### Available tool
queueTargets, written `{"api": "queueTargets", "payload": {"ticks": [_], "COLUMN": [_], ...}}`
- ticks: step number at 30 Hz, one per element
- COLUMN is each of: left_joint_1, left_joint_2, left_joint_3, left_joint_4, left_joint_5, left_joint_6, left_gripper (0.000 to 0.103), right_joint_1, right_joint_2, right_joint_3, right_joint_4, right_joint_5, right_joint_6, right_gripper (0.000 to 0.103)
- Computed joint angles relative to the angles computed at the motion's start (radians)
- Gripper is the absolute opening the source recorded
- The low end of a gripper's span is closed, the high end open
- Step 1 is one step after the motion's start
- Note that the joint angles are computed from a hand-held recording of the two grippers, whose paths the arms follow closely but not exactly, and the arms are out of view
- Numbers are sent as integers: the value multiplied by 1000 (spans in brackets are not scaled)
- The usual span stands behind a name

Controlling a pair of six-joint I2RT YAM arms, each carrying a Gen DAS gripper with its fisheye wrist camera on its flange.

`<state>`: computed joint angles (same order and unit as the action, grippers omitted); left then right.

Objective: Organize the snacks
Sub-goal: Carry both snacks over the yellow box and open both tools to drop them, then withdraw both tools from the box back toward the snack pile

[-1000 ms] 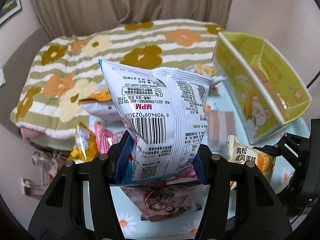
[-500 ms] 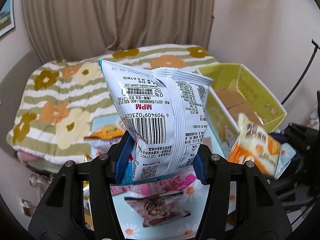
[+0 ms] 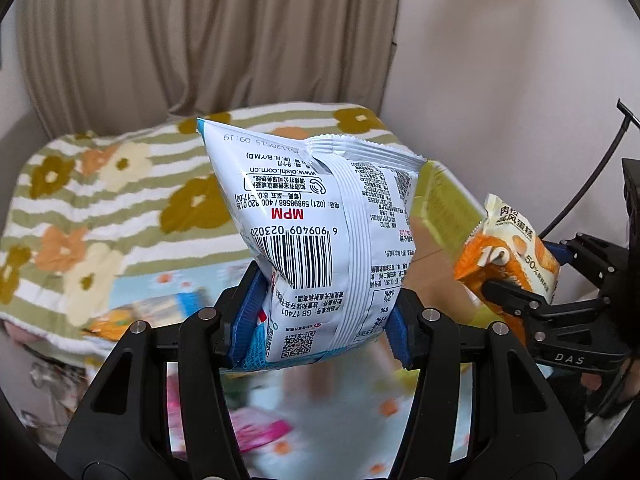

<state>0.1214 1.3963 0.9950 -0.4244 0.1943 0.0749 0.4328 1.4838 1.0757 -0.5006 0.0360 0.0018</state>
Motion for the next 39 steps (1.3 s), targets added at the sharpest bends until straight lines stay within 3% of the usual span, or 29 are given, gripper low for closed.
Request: {"api": "queueTargets", "payload": {"ticks": [9,14,23,25,26,27,29,32,39], "left_joint_1": [-226,-266,-324,-334,-339,-349,-364,-376,-300], "left_joint_2": [353,497,581,593,607,615,596,554,483], "left_joint_3": [234,332,359,367,380,388,368,332,260], "left_joint_4": [-9,-84,-169,-182,-190,-194,-171,-155,-160], "left_joint_5": [-84,-79,-80,-90,-96,-108,-139,-185,-115], "left_joint_6": [-233,-251,-219,-211,-205,-194,-174,-155,-141], "left_gripper": [51,51,52,55,67,87,102,102,102], "right_joint_1": [-199,-224,-233,-237,-239,-243,-250,-254,-224], "right_joint_2": [162,222,228,232,231,229,225,220,192], "right_joint_3": [136,168,147,153,153,153,151,151,96], "right_joint_4": [-40,-45,-54,-57,-58,-58,-62,-73,-52], "right_joint_5": [-106,-126,-122,-126,-128,-130,-132,-126,-88], "right_joint_6": [-86,-76,-9,1,7,13,22,24,21], "right_gripper": [65,65,65,65,65,65,65,65,65]}}
